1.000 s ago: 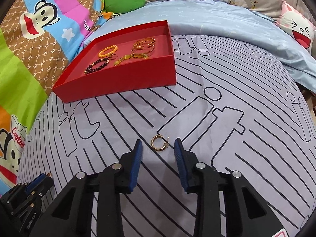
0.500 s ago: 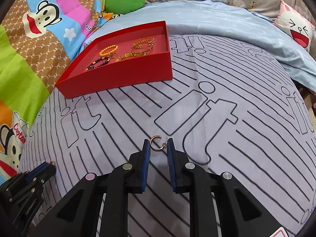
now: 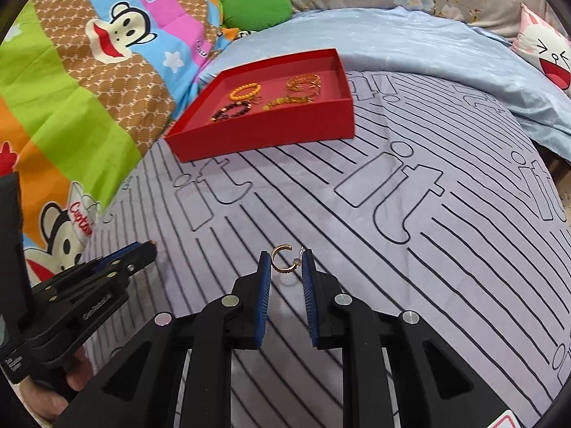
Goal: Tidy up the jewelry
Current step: 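Carry both hoop rings into the red tray and open both tools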
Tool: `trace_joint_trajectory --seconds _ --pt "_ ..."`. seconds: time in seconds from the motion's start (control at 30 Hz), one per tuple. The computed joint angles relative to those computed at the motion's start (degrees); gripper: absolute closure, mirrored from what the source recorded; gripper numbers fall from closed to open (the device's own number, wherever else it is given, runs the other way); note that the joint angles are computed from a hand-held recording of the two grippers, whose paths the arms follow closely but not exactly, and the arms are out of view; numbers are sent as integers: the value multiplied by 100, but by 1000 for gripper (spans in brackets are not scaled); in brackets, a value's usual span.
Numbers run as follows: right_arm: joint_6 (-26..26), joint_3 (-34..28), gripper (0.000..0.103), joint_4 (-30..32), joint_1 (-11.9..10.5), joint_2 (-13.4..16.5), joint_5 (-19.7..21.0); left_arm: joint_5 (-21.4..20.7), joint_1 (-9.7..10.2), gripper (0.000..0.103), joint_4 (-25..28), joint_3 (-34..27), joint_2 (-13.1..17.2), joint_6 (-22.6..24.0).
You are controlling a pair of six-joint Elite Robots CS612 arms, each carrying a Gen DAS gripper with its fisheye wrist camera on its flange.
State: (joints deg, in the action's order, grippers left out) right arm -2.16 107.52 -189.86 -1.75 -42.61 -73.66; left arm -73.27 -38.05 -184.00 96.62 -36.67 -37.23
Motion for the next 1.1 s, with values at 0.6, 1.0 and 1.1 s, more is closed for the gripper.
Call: trace_joint_trajectory --seconds 0.6,1.0,1.1 --pt "-83 -228 86 -417 101 -135 201 52 20 87 -160 -343 -88 343" --pt "-105 -888 86 -277 138 73 79 160 131 87 13 -1109 99 876" --pt "-93 -1062 86 -244 141 150 38 178 173 87 104 -1337 186 965"
